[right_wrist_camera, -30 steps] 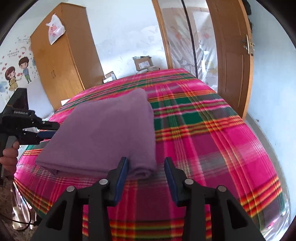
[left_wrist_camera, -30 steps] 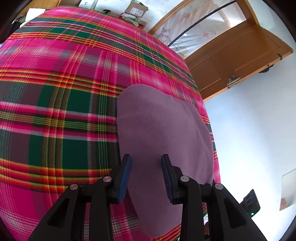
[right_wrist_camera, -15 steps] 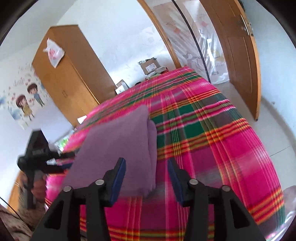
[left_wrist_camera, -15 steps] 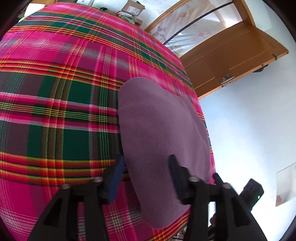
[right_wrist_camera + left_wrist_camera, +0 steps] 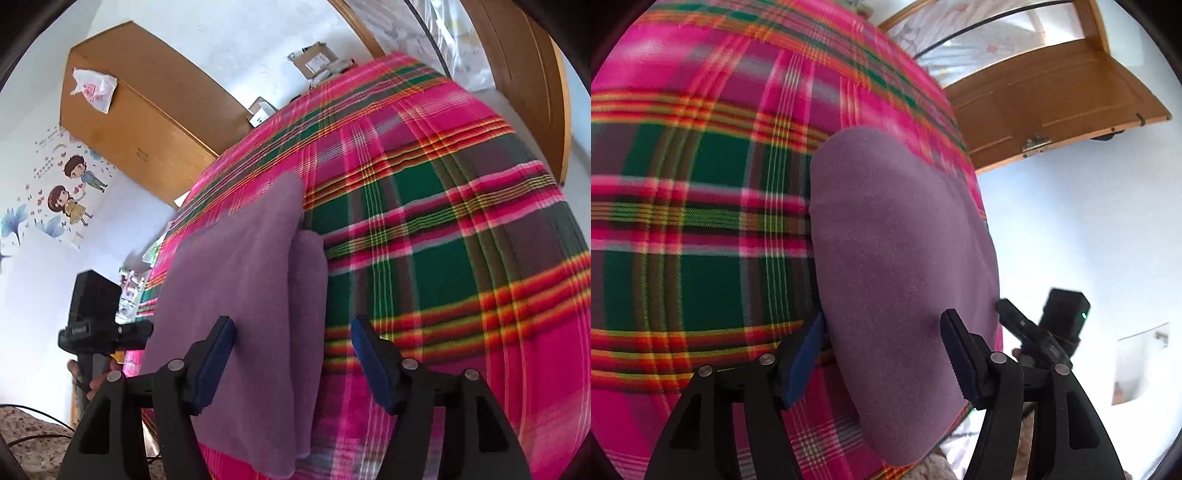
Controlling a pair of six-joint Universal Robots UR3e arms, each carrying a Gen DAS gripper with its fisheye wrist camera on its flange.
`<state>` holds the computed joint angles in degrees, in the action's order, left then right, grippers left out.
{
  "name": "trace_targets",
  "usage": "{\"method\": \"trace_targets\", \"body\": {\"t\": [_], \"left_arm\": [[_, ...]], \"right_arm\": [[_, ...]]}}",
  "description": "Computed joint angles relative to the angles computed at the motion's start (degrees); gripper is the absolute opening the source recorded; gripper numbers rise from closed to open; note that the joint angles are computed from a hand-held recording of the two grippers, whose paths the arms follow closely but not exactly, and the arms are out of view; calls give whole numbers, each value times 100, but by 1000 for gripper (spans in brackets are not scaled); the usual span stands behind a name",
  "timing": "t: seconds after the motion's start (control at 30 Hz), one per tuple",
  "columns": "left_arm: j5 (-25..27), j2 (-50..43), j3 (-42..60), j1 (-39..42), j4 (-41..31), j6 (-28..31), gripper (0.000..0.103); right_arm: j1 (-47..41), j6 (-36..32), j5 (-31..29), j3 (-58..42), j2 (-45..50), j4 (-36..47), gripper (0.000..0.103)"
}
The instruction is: Fold clothes
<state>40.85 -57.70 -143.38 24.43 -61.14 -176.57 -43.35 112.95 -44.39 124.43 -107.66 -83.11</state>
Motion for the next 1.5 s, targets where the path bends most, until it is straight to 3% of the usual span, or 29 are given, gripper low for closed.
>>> {"method": "trace_targets", "body": {"t": [0.23,0.6,0.73,0.9,1.0,1.03,1.1,1.2,1.33,1.5], "left_arm": [[-148,-839,202,-180,387,-36,67],[-840,-809,53,374,-691,574,70],[-886,-940,-47,260,-309,382,70],[-525,-542,37,-127,-111,36,70],[-311,-573,45,-437,391,-401,70],[-266,-576,34,-510,515,-505,70],[-235,-473,-61,-554,633,-579,69],[-187,-199,-188,-500,511,-610,60],[-316,163,-407,-331,277,-576,51],[-396,324,-423,-330,125,-440,49]], "right_arm": [[650,376,-4,-586,842,-292,66],[1012,-6,-28,-1002,1260,93,71],[960,-86,47,-1071,1420,212,71],[965,66,120,-844,1234,-37,71],[1069,176,131,-655,1046,-271,71],[1078,178,134,-590,972,-320,70],[1143,302,133,-342,787,-563,58],[1220,429,124,-175,723,-796,45],[1374,667,197,-56,529,-1002,36],[1354,884,251,53,191,-986,31]]}}
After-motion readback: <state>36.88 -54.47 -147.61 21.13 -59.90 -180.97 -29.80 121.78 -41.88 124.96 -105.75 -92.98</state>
